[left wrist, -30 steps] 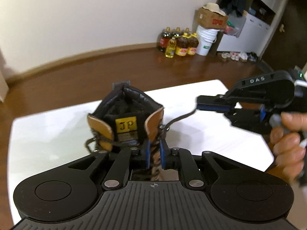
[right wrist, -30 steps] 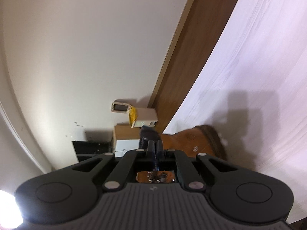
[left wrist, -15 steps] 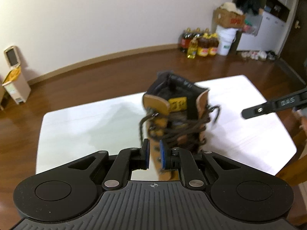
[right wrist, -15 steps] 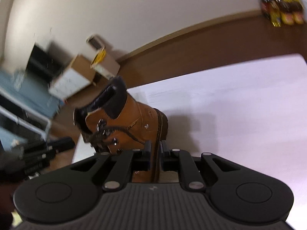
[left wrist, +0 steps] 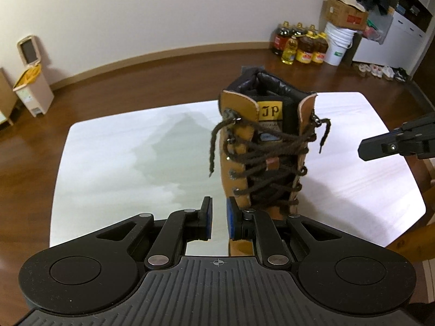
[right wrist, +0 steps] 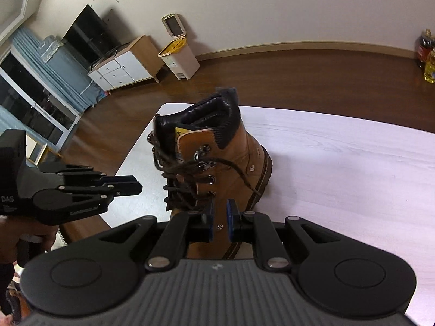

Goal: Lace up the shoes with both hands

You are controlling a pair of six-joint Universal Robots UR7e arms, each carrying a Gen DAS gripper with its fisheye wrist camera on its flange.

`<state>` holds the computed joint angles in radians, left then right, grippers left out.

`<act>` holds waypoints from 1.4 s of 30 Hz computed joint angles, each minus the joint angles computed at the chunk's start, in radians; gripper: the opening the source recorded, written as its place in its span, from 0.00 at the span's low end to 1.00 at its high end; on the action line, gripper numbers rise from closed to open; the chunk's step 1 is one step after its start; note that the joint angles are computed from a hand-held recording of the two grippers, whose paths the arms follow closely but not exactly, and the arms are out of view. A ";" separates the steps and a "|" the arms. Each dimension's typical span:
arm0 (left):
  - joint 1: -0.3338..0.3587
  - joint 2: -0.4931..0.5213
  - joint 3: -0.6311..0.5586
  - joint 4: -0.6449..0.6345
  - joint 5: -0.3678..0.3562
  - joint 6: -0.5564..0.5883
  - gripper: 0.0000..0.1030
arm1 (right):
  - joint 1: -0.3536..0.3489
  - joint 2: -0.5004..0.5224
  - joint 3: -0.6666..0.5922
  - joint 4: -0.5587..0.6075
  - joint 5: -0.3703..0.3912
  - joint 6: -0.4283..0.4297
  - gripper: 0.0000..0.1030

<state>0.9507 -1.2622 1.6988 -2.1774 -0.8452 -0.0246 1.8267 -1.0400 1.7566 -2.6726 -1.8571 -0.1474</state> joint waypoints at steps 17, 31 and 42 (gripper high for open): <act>0.128 0.007 0.087 -0.565 -0.174 0.702 0.12 | -0.026 0.128 0.194 -0.748 -0.123 -0.031 0.12; 0.075 0.114 0.029 -1.079 -0.248 1.493 0.15 | -0.225 0.250 0.238 -1.224 0.172 -0.260 0.12; -0.159 0.030 0.174 -1.061 0.180 1.540 0.15 | -0.218 0.247 0.400 -1.495 0.275 -0.312 0.12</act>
<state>0.7919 -1.2320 1.8725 -3.2380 -0.6647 1.5158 1.6086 -0.7928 2.1565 -4.1672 -1.5819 -0.4592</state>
